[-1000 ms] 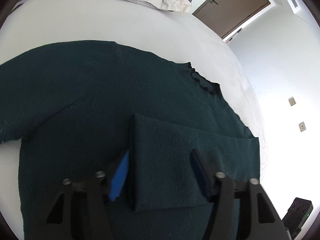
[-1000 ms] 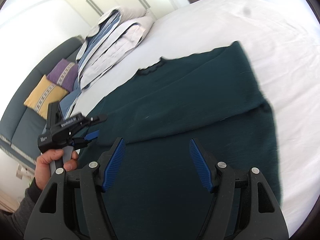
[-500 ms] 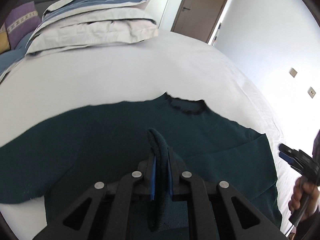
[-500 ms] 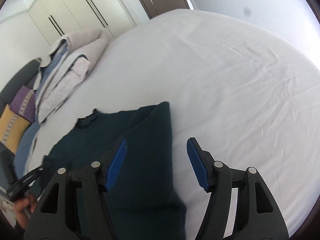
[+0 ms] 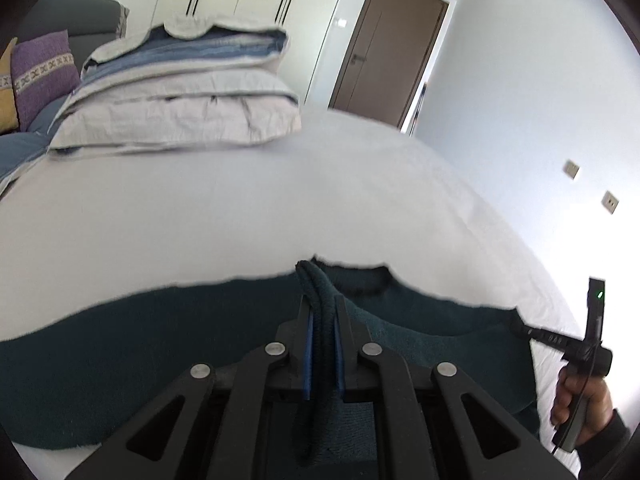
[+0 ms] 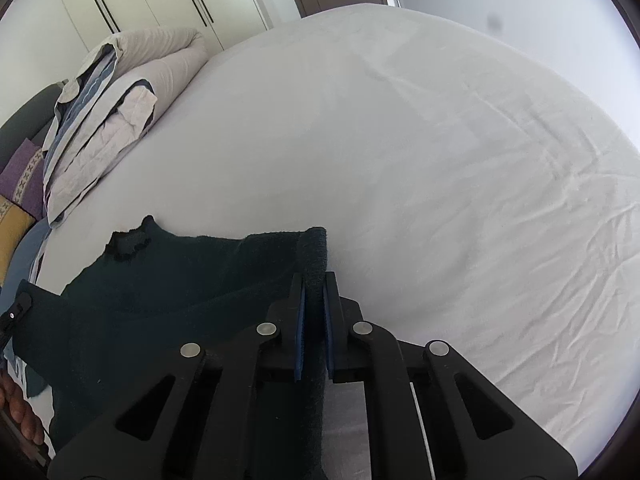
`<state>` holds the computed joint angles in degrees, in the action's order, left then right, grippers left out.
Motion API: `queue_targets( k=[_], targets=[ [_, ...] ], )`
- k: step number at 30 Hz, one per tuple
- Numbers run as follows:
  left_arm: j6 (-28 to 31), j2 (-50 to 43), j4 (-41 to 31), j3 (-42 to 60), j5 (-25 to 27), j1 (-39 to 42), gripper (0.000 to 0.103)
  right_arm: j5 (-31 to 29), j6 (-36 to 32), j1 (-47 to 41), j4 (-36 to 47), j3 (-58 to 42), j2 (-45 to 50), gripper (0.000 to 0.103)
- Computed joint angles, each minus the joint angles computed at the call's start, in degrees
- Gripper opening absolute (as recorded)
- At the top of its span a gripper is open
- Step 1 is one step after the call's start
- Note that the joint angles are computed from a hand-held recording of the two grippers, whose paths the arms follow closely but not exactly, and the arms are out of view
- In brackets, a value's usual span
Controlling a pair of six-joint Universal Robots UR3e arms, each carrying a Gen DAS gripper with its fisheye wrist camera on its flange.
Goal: Fold small clothes
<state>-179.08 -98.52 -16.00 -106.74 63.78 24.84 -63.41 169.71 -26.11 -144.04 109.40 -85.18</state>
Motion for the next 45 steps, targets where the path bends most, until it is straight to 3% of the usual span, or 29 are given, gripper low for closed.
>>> queue_targets(
  k=[9, 11, 15, 18, 20, 22, 25, 27, 28, 29, 31, 32, 33, 45],
  targets=[
    [0.5, -13.6, -1.2, 1.2, 4.3, 1.0, 0.010, 5.2, 1.6, -4.1, -2.8, 1.0, 6.3, 0.006],
    [0.8, -14.4, 3.7, -2.1, 3.0, 1.9, 0.010, 6.0, 1.9, -4.7, -2.9, 0.9, 6.9, 0.005],
    [1.4, -15.3, 3.0, -0.8, 2.4, 2.2, 0.014, 5.3, 1.7, -5.3, -0.8, 1.0, 5.2, 0.006],
    [2.1, -15.4, 4.0, -2.4, -1.3, 4.3, 0.015, 1.3, 2.7, -5.8, 1.1, 3.5, -1.6, 0.025],
    [2.4, -15.3, 4.4, -3.0, -2.3, 4.9, 0.016, 2.8, 0.6, -7.4, 3.5, 6.5, -7.2, 0.050],
    [2.3, -14.8, 4.9, -3.8, -2.0, 4.6, 0.016, 3.2, -3.4, -7.5, 7.7, 9.1, -13.6, 0.057],
    [2.1, -14.0, 4.6, -4.4, -1.6, 4.3, 0.016, -1.7, -7.3, -3.1, 10.0, 11.3, -18.1, 0.057],
    [2.4, -13.1, 4.1, -4.9, -1.2, 4.0, 0.016, -7.1, -8.1, 1.5, 9.5, 12.1, -17.7, 0.057],
    [2.7, -12.9, 3.9, -5.1, -1.2, 4.0, 0.016, -10.6, -8.0, 4.0, 7.0, 13.2, -16.8, 0.052],
    [3.0, -12.6, 3.5, -5.3, -1.3, 4.2, 0.016, -13.0, -7.8, 5.5, 5.5, 13.7, -15.5, 0.040],
    [3.2, -12.0, 2.3, -5.3, -1.8, 4.6, 0.015, -10.6, -7.6, 3.5, 3.9, 15.9, -15.7, 0.029],
    [3.3, -11.6, 1.8, -5.6, -2.1, 4.9, 0.015, -8.2, -7.8, 1.6, 5.6, 15.7, -16.1, 0.016],
    [3.4, -11.1, 1.5, -6.1, -2.3, 5.1, 0.013, -4.9, -8.0, -0.7, 8.7, 15.0, -16.6, 0.011],
    [1.7, -7.6, 3.1, -11.4, -4.2, 5.7, 0.010, -2.3, -12.3, -5.9, 10.0, 14.1, -15.3, 0.003]
  ],
)
